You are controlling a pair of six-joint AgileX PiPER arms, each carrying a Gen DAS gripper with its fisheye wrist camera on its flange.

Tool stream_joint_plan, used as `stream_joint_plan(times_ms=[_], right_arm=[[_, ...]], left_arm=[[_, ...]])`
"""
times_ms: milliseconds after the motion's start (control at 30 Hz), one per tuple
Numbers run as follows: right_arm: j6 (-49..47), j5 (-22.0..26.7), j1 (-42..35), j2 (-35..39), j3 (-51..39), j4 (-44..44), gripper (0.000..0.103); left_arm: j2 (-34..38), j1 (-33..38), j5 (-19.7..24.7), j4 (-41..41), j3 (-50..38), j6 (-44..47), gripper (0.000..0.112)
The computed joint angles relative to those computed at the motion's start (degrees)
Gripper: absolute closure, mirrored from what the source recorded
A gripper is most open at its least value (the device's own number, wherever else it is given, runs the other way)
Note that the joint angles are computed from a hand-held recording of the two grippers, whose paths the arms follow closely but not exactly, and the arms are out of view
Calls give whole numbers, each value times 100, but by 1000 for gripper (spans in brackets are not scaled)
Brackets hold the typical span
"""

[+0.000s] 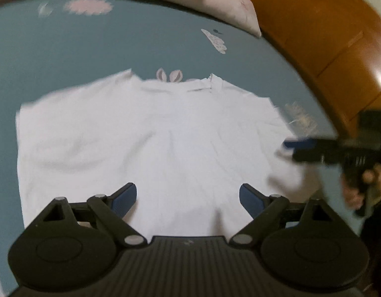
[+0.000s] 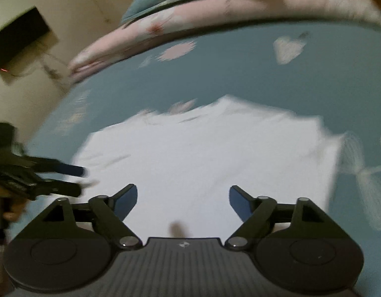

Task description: Fold clothes

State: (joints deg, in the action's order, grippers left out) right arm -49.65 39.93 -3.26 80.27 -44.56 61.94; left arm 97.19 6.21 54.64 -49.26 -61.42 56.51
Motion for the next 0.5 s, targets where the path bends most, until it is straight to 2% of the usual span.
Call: stream_joint_plan(times_ms=[67, 167, 267, 367, 433, 500], right_arm=[[-91, 237, 73, 112, 89, 238, 16], [-121, 77, -23, 140, 383, 287, 16], [-1122, 708, -1035, 53, 867, 973, 21], [-1207, 899, -1830, -343, 1211, 648, 21], [-881, 1121, -2185, -492, 1253, 286, 21], [-365, 917, -2050, -810, 1251, -89, 20]], left_arm=[[16, 143, -5, -6, 167, -20, 22], [93, 376, -233, 18, 355, 108, 22], [194, 840, -269, -105, 484, 435, 22], [151, 1172, -197, 19, 542, 526, 22], [73, 1278, -86, 174, 523, 431, 22], [-94, 1234, -25, 191, 545, 316, 22]])
